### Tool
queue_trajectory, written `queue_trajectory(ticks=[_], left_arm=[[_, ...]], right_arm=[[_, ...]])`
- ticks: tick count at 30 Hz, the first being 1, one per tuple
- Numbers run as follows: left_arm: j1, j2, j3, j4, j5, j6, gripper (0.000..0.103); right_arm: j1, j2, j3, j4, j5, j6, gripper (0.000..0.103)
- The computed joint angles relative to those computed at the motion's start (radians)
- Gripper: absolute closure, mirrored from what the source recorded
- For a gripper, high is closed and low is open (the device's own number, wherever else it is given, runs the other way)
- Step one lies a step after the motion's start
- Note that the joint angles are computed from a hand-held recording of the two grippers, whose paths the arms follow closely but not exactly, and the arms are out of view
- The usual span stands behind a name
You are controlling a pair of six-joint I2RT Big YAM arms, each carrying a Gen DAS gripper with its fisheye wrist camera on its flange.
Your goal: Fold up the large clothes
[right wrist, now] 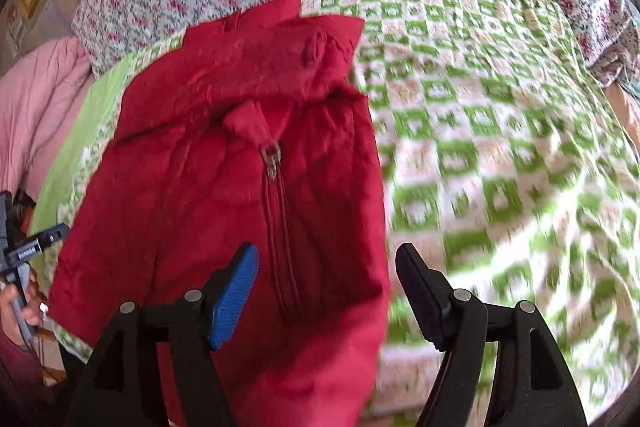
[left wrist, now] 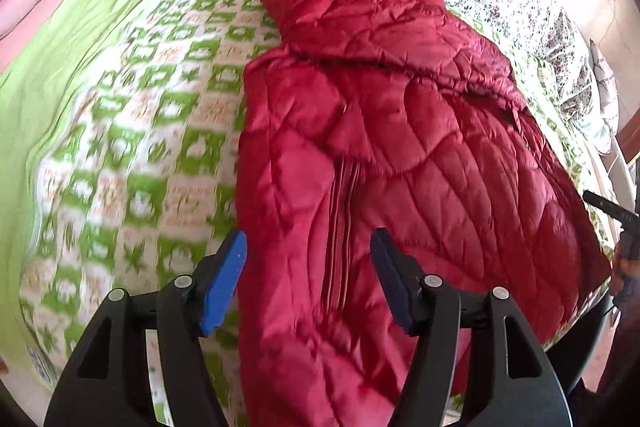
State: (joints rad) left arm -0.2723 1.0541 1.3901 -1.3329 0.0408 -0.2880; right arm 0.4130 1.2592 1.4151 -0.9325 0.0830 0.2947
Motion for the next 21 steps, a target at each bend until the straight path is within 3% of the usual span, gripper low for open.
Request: queue_trajectory(ticks=[10,18,21], left_arm=[[-0.027,-0.090,-0.076,-0.036,-0.020,-0.017,0.035],[-0.026,-0.141,-0.145,-0.061,0.011,-0.026,0.035],[-0.007,-0.155,-0.167,-0.056,0.066,-0.030,0.035]], right_arm=[[0.020,-0.092,-0.130,-0.008,-0.008,0.031,0.030],[0.030,-0.153,-0.191,-0.015,0.013,0.033,0.033],[0.026,-0.171,-0.209,-0.018,-0.006,0.027,0.040]])
